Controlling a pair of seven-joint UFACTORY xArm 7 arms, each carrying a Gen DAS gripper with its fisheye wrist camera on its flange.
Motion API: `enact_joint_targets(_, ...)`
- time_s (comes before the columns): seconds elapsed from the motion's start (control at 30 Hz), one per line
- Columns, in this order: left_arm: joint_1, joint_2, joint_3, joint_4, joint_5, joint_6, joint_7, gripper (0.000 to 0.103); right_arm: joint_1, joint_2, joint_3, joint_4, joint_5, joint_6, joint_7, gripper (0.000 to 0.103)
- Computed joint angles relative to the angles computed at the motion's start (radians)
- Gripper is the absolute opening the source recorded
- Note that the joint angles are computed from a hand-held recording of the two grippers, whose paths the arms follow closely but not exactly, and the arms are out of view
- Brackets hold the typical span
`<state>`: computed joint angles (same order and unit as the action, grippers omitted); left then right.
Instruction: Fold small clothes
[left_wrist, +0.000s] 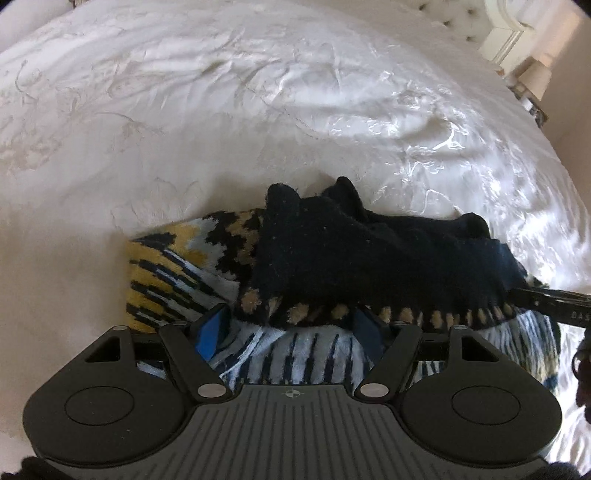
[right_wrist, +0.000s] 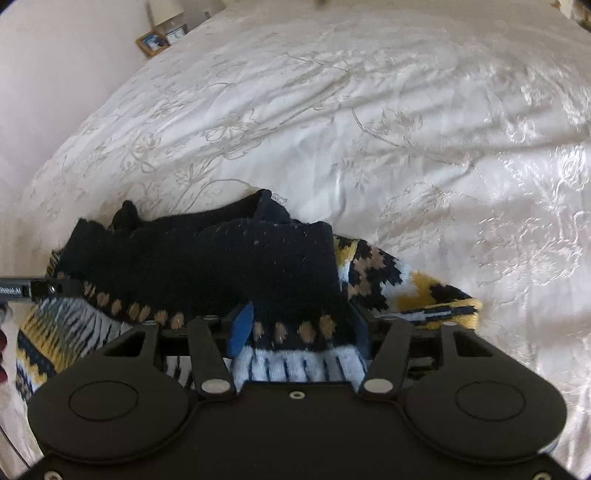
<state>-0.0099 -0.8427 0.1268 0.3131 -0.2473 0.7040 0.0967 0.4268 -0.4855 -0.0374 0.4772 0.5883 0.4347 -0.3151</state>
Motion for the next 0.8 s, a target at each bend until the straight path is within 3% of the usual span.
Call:
enact_joint_targets(0.03,-0.002,-0.009,-0.004,-0.001,0.005,0.001,0.007,0.056,0.012,-0.002,-0.009,0.004,0.009,0.003,-0.018,0.011)
enact_joint_targets(0.07,0.003,-0.024,-0.014,-0.008,0.019,-0.002,0.012,0.042,0.016,-0.006,-0.005,0.007,0.001,0.002,-0.033,0.013)
enact_joint_targets(0.13,0.039,-0.049,-0.063,-0.017,0.076,0.003,-0.009,0.025,0.020,-0.012,0.006,0.012,-0.025,-0.002,-0.070,0.013)
enact_joint_targets(0.23,0.067,-0.066,-0.065,-0.033,0.108,0.017,-0.045,0.026,-0.037,0.019,0.059,0.015,-0.108,-0.031,-0.003,0.013)
enact_joint_targets(0.33,0.062,-0.065,-0.072,-0.033,0.130,0.014,-0.052,0.027,-0.037,0.046,0.045,0.021,-0.116,-0.031,0.028,0.017)
enact_joint_targets(0.37,0.060,-0.062,-0.081,-0.028,0.142,0.015,-0.054,0.027,-0.034,0.041,0.045,0.017,-0.118,-0.038,0.030,0.023)
enact_joint_targets(0.4,0.056,-0.062,-0.083,-0.023,0.146,0.019,-0.059,0.028,-0.043,0.024,0.057,0.007,-0.132,-0.050,0.049,0.038)
enact_joint_targets(0.47,0.058,-0.085,-0.090,-0.015,0.151,0.040,-0.084,0.042,-0.056,-0.018,0.068,-0.015,-0.151,-0.063,0.097,0.054)
enact_joint_targets(0.53,0.051,-0.158,-0.104,-0.030,0.161,0.054,-0.099,0.060,-0.068,-0.099,0.075,-0.055,-0.175,-0.066,0.149,0.056)
enact_joint_targets(0.57,0.040,-0.195,-0.109,-0.039,0.162,0.066,-0.104,0.065,-0.071,-0.139,0.080,-0.071,-0.192,-0.057,0.171,0.056)
enact_joint_targets(0.8,-0.125,-0.349,-0.181,-0.084,0.126,0.166,-0.159,0.068,0.042,-0.297,0.129,-0.144,-0.244,0.026,0.280,0.067)
